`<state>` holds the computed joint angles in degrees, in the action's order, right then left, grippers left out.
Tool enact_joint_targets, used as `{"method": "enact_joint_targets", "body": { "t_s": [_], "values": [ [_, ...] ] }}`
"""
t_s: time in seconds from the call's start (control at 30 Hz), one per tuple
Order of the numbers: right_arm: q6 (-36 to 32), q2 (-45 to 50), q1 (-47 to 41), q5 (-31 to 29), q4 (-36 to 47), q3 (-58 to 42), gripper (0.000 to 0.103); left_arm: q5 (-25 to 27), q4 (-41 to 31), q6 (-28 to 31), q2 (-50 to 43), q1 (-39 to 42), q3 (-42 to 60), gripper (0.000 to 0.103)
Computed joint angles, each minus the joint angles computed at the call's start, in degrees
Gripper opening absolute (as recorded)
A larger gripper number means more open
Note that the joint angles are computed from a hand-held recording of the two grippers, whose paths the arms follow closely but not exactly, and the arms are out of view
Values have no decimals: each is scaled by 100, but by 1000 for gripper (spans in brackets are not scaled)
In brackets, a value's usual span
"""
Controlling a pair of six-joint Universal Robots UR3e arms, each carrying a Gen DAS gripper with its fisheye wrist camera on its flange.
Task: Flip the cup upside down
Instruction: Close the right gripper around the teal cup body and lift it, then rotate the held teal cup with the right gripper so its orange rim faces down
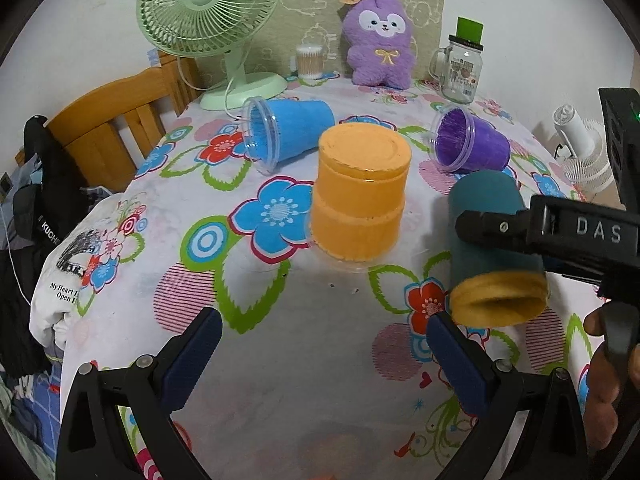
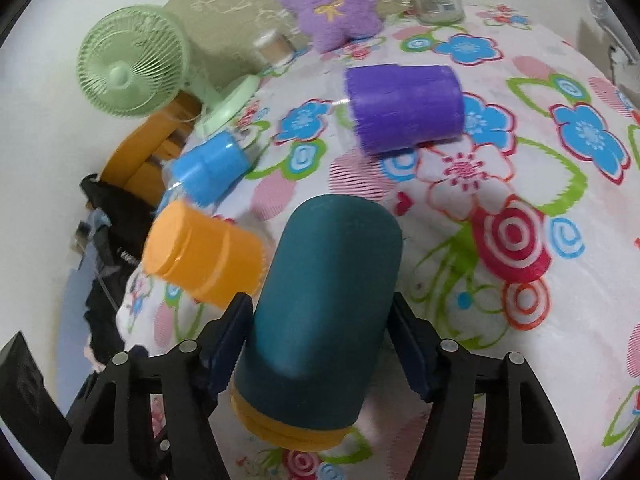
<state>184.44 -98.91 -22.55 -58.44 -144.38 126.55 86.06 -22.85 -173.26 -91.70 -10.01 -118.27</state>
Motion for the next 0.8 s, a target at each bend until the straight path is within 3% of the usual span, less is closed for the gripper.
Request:
{"method": "enact_joint_targets", "body": {
  "t_s": [0.5, 0.8],
  "values": [
    [-625, -1780, -442, 729, 1544, 264, 64, -638, -644, 212, 1891, 795, -965, 103],
    [-1462, -3028, -909, 1385, 3458, 99, 64, -1061, -1439, 586, 3314, 1462, -1417, 103]
  ]
}}
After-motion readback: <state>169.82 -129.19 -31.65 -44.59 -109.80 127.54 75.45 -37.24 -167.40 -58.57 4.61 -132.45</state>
